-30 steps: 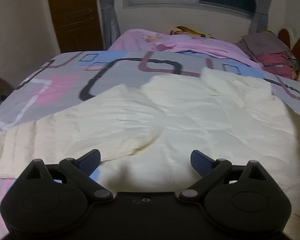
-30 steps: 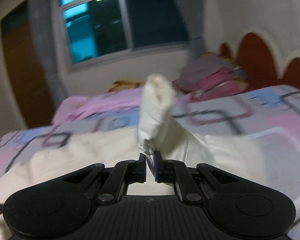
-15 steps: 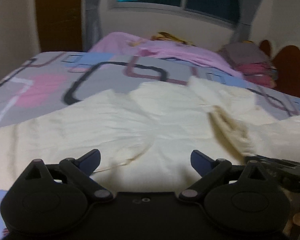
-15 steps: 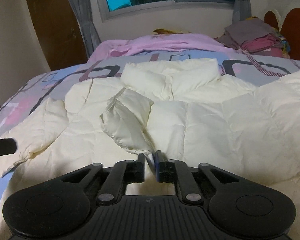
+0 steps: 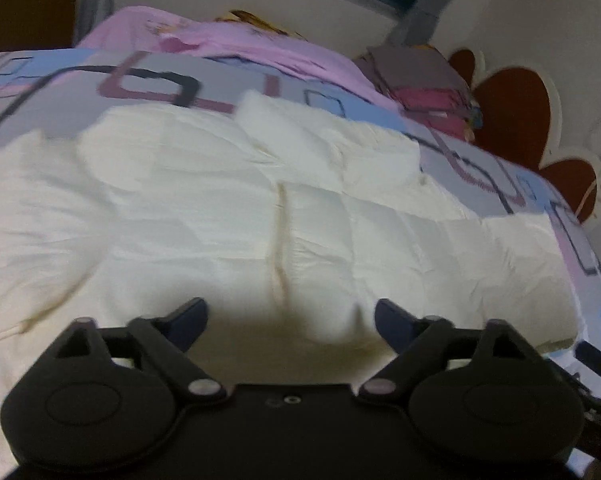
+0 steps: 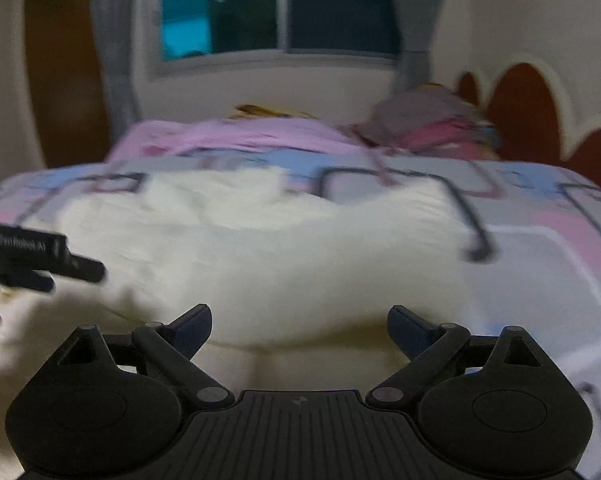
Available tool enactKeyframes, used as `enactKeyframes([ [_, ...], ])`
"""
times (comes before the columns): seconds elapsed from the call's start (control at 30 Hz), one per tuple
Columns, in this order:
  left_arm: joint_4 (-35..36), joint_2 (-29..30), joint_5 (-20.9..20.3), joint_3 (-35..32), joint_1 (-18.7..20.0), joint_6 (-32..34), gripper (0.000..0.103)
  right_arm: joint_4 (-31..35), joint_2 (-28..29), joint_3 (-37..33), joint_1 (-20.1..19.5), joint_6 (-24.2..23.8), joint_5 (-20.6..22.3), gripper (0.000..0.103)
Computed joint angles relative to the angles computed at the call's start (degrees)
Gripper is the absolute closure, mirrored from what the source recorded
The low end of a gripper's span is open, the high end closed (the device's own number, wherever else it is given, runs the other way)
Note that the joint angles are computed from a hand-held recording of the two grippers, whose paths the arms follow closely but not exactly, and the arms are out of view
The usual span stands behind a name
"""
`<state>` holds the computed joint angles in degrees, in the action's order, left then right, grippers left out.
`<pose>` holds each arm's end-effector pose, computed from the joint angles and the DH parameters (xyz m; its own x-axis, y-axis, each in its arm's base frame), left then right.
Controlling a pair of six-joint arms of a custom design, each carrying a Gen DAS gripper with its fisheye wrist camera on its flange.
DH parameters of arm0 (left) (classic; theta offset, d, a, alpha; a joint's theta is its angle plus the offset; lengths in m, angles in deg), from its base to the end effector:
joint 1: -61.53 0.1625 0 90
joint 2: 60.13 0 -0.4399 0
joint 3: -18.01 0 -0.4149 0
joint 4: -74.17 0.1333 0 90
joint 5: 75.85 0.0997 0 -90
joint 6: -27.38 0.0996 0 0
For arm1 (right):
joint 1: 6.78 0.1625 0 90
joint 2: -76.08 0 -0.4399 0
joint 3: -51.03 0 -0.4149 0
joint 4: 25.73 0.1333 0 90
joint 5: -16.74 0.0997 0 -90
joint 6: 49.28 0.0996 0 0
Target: Fold large clothes
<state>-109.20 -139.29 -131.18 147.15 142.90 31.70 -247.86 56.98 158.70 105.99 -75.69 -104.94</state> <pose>0.1160 -0.5013 0.2858 -0.8611 -0.2081 -0.4640 0.1744 0.7362 -0.6539 0.2901 -0.4820 -0.1010 -0.7035 -0.2933 0.6474 -0.6625 0.6004 -0.4479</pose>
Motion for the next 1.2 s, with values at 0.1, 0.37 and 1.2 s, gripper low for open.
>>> enactKeyframes([
  [0.1,0.71,3.31,-0.69,-2.25,1.26,-0.26,0.046,-0.41,-1.17,1.47,-2.55,0.75,-2.85,0.013],
  [0.37,-6.05,2.62,-2.85,-0.50,1.98,1.31,0.090,5.62,-2.00,-1.39,-7.46,6.17,0.25,0.039],
  [1.2,-12.46,-4.44,11.40,5.44,-0.17,6.32,0.068,9.63,-8.09,0.83,-7.19,11.44,3.63,0.091],
])
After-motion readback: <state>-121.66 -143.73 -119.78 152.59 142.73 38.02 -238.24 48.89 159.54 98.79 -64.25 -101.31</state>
